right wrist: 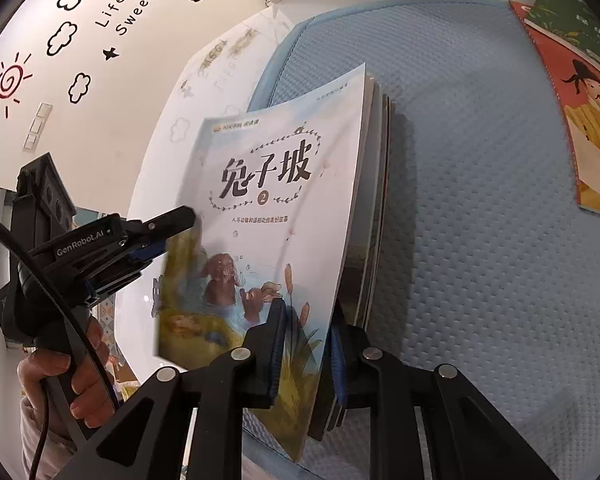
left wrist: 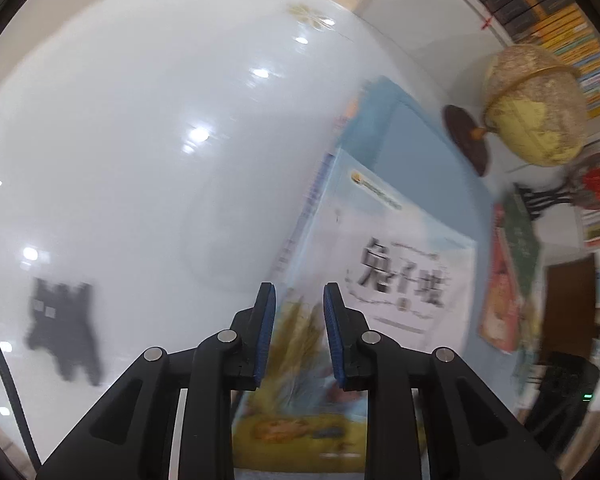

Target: Organize books

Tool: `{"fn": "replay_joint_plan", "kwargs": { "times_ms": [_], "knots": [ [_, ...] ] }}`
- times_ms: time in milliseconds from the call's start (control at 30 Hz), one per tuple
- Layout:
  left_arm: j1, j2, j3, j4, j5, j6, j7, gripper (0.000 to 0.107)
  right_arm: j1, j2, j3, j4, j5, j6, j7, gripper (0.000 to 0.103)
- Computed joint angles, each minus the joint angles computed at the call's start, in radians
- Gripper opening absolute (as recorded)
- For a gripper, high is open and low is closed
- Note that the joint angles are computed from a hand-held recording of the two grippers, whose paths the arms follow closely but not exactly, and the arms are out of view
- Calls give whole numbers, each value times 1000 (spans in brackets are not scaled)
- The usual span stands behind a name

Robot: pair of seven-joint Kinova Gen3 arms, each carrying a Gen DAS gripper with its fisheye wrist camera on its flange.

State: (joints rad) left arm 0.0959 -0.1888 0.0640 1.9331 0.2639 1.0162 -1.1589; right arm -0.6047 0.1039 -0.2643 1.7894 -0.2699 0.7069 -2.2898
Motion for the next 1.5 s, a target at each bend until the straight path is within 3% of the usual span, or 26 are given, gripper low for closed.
{"fn": "replay_joint_plan", "kwargs": {
  "times_ms": [100,200,267,467,600,833,1000,1133,1267,1367,1500],
  "knots": [
    [37,17,-27,-12,-32,11,20,22,-8,-7,16,-9,46,28,-26,30],
    [62,11,-33,-13,-65,0,67,22,-22,-18,69,-4,-13,37,29,41],
    [63,7,-20,-17,-80,-3,93,22,-33,-26,103,11,-76,33,96,41],
    [93,34,11,-65,-149,20,161,22,-2,-19,104,8,-155,96,250,43],
    [76,17,21,-65,-165,34,209,22,57,15,2,-34,-145,143,302,43],
    [109,11,18,-69,-198,47,269,22,107,29,-100,-56,-112,162,317,44],
    [128,41,59,-111,-208,28,324,22,110,-80,30,26,-178,117,398,44],
    [226,165,102,-236,-231,5,277,23,219,-219,66,109,-72,75,309,47],
    [325,342,175,-401,-292,-13,258,28,386,-306,89,172,49,94,253,48],
    [414,480,163,-540,-275,-41,195,28,475,-314,184,197,-4,123,360,48],
    [423,651,221,-726,-297,-56,153,28,496,-287,369,222,-163,140,522,48]
  ]
}}
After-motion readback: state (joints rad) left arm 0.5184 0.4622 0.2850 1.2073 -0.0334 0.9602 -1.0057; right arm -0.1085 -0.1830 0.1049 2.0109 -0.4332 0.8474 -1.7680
